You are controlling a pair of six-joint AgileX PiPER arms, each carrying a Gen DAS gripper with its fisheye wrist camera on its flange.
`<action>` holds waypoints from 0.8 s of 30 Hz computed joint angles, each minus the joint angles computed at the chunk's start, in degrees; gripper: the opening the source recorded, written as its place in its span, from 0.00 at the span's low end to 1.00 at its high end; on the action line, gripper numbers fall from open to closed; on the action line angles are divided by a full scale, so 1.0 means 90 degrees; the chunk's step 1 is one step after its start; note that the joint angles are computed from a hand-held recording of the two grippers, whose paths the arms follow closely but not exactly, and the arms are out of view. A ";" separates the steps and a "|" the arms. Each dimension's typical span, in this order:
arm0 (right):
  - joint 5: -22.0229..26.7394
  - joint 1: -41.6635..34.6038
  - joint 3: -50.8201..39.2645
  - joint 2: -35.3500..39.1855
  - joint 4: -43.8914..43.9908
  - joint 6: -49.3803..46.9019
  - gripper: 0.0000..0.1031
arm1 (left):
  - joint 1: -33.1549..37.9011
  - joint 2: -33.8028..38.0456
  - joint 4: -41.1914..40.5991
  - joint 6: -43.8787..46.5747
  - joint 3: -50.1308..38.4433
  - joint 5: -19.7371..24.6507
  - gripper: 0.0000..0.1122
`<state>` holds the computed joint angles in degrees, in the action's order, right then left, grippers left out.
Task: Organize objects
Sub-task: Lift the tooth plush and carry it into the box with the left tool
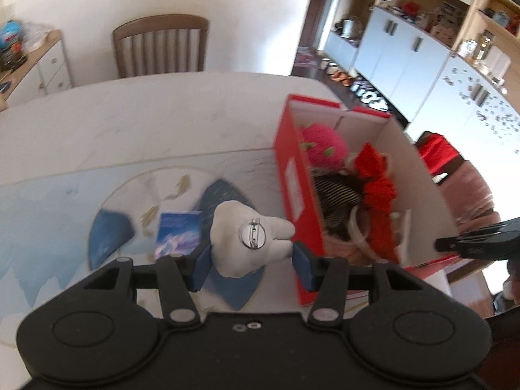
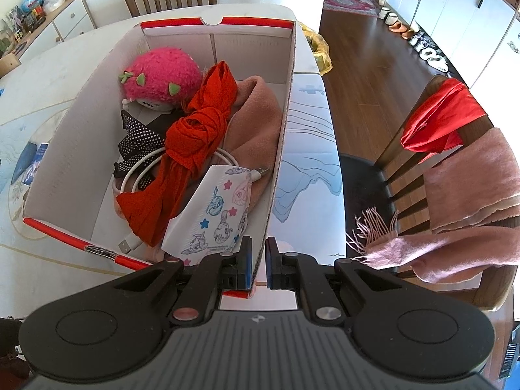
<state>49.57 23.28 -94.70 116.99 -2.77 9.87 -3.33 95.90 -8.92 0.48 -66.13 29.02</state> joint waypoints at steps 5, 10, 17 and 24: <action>-0.0033 0.0003 0.0044 -0.0031 -0.0026 0.0003 0.08 | -0.0338 0.0241 0.0022 0.0172 -0.0539 0.0179 0.46; -0.0138 -0.0007 0.0144 -0.0078 0.0025 -0.0023 0.08 | -0.0654 0.0630 -0.0180 0.0475 -0.1076 0.0338 0.46; -0.0253 -0.0054 0.0247 -0.0127 0.0137 -0.0103 0.08 | -0.1105 0.1261 0.0007 0.0503 -0.1917 0.0675 0.46; -0.0280 -0.0075 0.0269 -0.0136 0.0187 -0.0201 0.09 | -0.1459 0.2019 0.0421 0.0395 -0.2787 0.1049 0.46</action>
<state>47.05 22.60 -92.29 115.76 -1.09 8.06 -16.46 114.08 -5.14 4.04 -91.22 38.46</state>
